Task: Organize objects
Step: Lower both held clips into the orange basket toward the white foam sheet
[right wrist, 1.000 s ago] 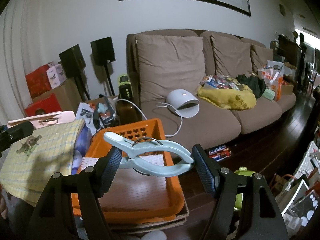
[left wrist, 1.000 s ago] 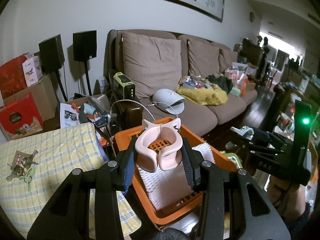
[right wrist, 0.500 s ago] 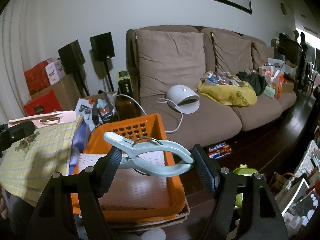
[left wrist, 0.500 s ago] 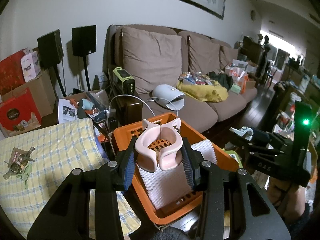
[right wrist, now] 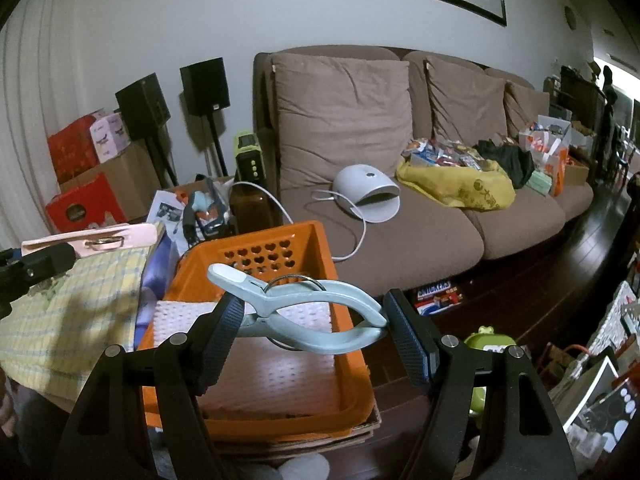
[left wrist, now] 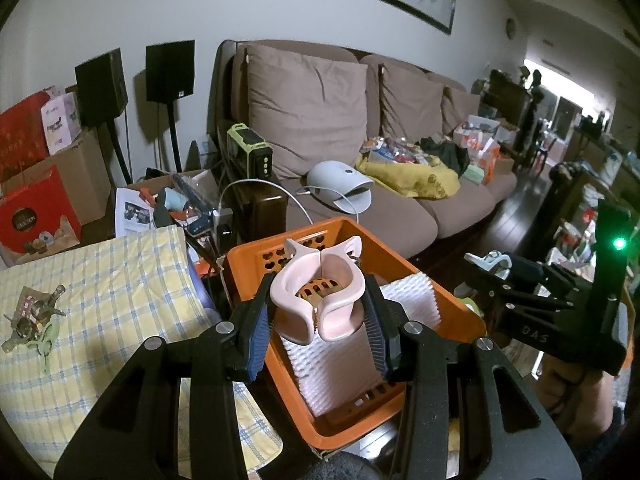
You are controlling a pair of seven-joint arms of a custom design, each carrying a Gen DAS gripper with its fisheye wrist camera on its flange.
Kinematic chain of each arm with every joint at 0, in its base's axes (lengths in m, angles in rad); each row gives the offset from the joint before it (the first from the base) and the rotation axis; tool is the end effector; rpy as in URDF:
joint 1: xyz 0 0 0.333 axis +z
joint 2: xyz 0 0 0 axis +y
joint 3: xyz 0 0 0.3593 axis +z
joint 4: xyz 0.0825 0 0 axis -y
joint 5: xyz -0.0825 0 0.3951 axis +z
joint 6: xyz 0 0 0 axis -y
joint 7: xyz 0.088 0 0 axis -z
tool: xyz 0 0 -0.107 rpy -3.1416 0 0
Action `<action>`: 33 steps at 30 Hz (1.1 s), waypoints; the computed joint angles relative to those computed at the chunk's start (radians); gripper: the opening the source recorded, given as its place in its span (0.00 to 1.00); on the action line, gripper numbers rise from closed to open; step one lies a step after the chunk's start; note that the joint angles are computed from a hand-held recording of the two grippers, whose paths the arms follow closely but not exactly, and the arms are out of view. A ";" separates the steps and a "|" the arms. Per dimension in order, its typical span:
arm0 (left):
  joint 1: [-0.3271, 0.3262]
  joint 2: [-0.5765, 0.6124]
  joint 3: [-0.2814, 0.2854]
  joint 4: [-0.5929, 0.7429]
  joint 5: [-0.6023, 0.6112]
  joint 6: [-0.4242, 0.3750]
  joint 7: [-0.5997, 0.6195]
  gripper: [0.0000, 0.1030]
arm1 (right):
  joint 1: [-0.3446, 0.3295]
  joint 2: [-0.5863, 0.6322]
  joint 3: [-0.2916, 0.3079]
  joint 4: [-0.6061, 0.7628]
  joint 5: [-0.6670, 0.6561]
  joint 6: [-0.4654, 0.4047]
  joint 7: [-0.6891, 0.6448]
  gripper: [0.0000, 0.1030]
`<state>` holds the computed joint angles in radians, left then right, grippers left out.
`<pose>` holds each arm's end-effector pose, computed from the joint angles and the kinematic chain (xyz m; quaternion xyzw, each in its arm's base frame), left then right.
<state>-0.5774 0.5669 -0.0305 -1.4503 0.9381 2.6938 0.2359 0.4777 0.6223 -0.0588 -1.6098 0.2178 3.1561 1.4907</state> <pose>0.6320 -0.4651 0.4557 -0.6417 0.6332 -0.3509 0.2532 0.7124 0.3081 0.4046 -0.7223 0.5283 -0.2291 0.3829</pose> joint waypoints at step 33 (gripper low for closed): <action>0.023 0.031 0.005 -0.016 -0.073 0.038 0.033 0.38 | 0.023 0.033 -0.035 0.029 -0.040 -0.052 0.038 0.72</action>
<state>-0.5547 0.5978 -0.0255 -1.4661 0.8647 2.7314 0.2691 0.5008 0.6549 -0.0941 -1.5804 0.1778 3.1039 1.5291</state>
